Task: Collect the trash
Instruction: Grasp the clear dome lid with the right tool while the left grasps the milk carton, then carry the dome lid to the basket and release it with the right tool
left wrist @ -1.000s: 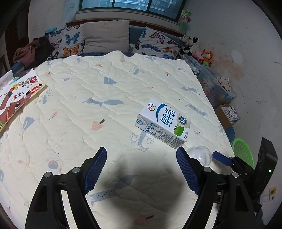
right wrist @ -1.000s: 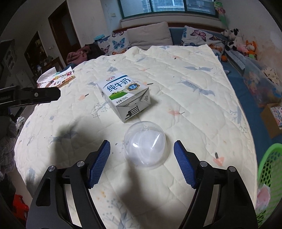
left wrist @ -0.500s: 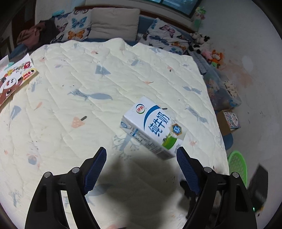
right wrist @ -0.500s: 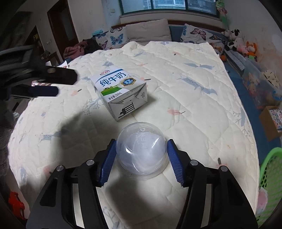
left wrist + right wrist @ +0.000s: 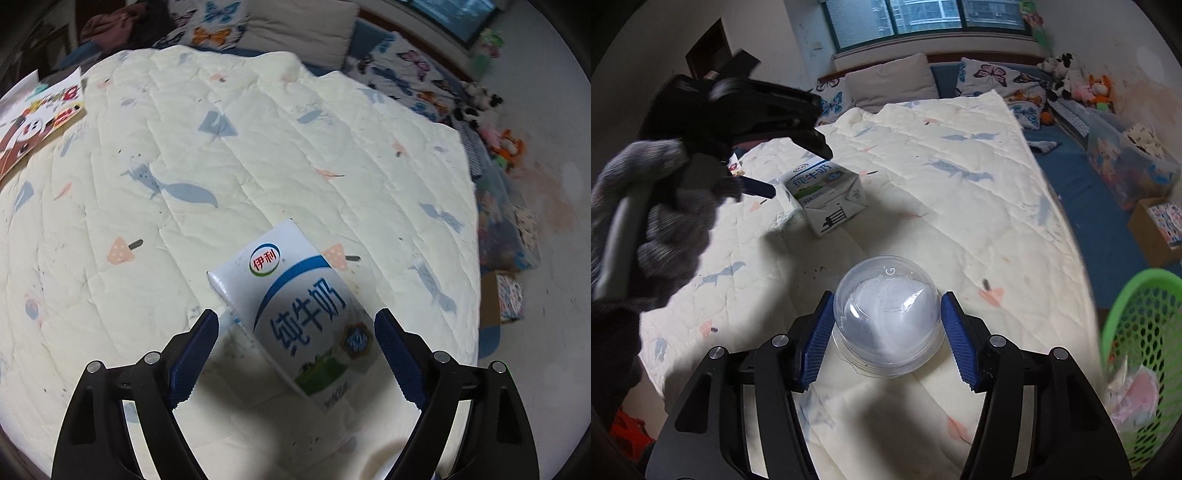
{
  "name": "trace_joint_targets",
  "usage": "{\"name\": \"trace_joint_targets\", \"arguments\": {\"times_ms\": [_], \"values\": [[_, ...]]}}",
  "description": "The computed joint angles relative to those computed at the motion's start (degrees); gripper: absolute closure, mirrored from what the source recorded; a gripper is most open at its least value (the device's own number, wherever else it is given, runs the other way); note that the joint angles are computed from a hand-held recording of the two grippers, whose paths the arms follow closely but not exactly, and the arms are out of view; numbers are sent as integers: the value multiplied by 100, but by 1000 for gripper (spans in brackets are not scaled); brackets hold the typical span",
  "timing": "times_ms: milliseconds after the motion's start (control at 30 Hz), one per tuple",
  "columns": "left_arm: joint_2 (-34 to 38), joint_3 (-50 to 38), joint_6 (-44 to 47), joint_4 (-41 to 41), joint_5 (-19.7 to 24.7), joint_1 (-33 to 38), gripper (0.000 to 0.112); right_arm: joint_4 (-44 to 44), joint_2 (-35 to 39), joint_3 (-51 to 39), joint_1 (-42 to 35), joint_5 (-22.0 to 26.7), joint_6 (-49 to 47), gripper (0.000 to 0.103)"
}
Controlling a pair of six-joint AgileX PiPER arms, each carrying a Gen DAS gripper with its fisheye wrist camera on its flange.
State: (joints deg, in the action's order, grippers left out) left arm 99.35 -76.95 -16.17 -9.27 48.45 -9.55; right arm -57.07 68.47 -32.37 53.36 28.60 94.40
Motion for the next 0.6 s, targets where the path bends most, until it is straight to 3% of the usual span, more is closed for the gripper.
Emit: {"name": "trace_joint_targets", "arguments": {"times_ms": [300, 600], "values": [[496, -401, -1348, 702, 49, -252, 28, 114, -552, 462, -65, 44, 77, 44], [652, -321, -1401, 697, -109, -277, 27, 101, -748, 611, 114, 274, 414, 44]]}}
